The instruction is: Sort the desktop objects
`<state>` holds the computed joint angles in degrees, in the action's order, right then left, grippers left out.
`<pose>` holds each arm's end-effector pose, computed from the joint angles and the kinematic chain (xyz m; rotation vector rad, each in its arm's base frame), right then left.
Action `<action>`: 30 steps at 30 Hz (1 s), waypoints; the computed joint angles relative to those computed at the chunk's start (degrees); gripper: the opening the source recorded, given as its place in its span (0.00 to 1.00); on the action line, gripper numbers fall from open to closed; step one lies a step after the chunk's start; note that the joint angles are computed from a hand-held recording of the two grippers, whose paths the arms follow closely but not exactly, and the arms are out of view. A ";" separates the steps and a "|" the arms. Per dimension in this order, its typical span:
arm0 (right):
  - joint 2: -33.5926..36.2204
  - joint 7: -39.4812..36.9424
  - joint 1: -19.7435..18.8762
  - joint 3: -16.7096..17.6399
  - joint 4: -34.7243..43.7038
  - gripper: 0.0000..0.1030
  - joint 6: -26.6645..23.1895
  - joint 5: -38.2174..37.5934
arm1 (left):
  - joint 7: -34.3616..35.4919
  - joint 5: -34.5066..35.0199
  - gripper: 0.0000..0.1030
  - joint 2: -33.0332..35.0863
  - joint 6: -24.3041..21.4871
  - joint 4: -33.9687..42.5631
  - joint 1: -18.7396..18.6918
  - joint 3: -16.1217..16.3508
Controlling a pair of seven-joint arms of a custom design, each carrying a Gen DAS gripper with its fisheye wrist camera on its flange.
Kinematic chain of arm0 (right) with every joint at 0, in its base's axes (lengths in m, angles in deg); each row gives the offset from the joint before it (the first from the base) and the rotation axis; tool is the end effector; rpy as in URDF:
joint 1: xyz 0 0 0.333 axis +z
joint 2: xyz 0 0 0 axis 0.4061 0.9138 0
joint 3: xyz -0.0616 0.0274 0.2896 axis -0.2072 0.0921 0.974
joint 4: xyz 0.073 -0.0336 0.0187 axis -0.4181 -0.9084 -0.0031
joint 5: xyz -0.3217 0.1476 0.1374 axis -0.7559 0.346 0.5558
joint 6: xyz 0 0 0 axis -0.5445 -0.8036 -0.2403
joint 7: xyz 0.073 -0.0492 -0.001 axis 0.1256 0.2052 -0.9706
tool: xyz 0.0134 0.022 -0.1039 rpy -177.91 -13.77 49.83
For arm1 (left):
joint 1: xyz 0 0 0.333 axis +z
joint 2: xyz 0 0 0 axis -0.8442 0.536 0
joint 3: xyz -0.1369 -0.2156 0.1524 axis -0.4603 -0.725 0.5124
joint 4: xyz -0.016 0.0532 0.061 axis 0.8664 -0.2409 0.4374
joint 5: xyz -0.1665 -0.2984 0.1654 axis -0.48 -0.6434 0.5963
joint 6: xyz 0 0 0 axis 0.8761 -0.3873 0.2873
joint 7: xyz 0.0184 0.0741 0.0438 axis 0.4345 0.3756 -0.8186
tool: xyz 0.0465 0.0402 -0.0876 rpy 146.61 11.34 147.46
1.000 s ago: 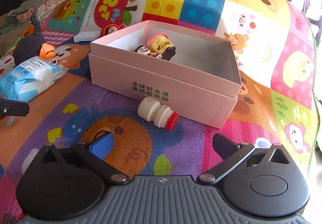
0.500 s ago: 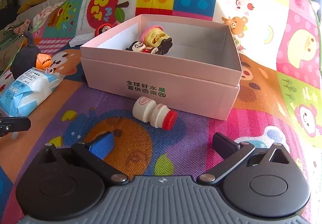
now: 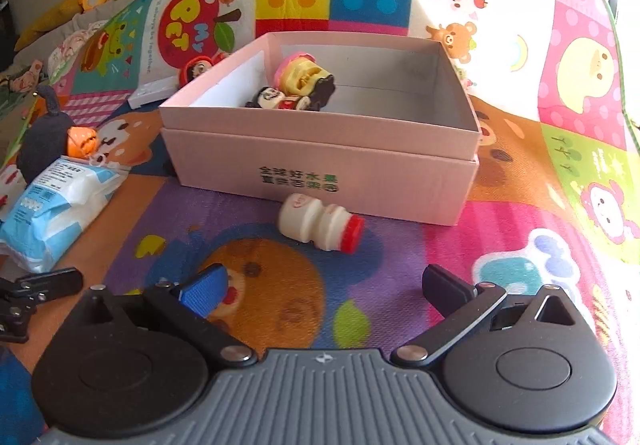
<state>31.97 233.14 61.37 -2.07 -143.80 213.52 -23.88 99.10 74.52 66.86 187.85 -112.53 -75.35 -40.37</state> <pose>0.5329 0.4038 0.4386 -1.8460 1.5846 -0.5946 0.4925 -0.3166 0.4109 -1.5488 1.9493 -0.8757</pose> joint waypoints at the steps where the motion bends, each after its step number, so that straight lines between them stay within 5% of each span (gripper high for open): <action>1: 0.87 2.22 1.49 -0.93 1.76 1.00 -1.49 -2.16 | 0.45 -0.44 1.00 0.08 -0.30 0.14 -0.02 -0.12; 3: 3.33 6.92 4.00 -2.40 6.26 1.00 -6.32 -6.08 | 0.97 -0.94 1.00 0.07 -0.64 0.17 -0.08 -0.21; 6: 6.94 5.35 2.88 -0.77 11.86 0.93 -11.54 -2.38 | 0.32 -0.34 1.00 0.04 -0.52 0.20 -0.20 -0.03; 9: 7.01 6.88 3.70 -2.18 11.44 0.75 -10.29 -4.65 | -2.83 2.27 1.00 -0.35 -1.43 0.13 -0.63 0.25; 11: 6.01 6.00 3.56 -1.86 10.32 0.44 -9.94 -5.19 | -7.26 5.38 1.00 -1.02 -3.15 -0.03 -0.98 0.35; 15: 1.95 5.27 2.81 -1.19 4.51 0.45 -5.78 -7.25 | -21.03 16.17 1.00 -2.89 -2.45 -0.44 -0.04 0.07; 20: -4.76 0.56 0.17 2.24 -5.52 0.45 -0.26 -6.14 | -14.74 11.42 1.00 0.02 -6.05 3.21 0.31 -1.53; 22: -7.05 1.57 0.09 2.78 -8.60 0.45 0.59 -8.24 | -11.42 7.19 0.86 1.09 -5.38 4.05 0.47 -1.49; 23: -8.06 2.38 -0.15 3.16 -9.97 0.45 1.07 -9.43 | -9.32 4.22 0.71 1.49 -4.91 4.17 0.62 -1.54; 27: -10.91 7.25 -1.27 4.75 -13.62 0.45 2.05 -15.80 | -9.49 4.05 0.62 1.08 -4.80 3.60 -0.76 -0.70; 30: -11.44 10.89 -2.36 6.10 -14.11 0.46 1.02 -20.11 | -3.18 1.61 0.61 -0.46 0.72 0.87 -0.45 -1.58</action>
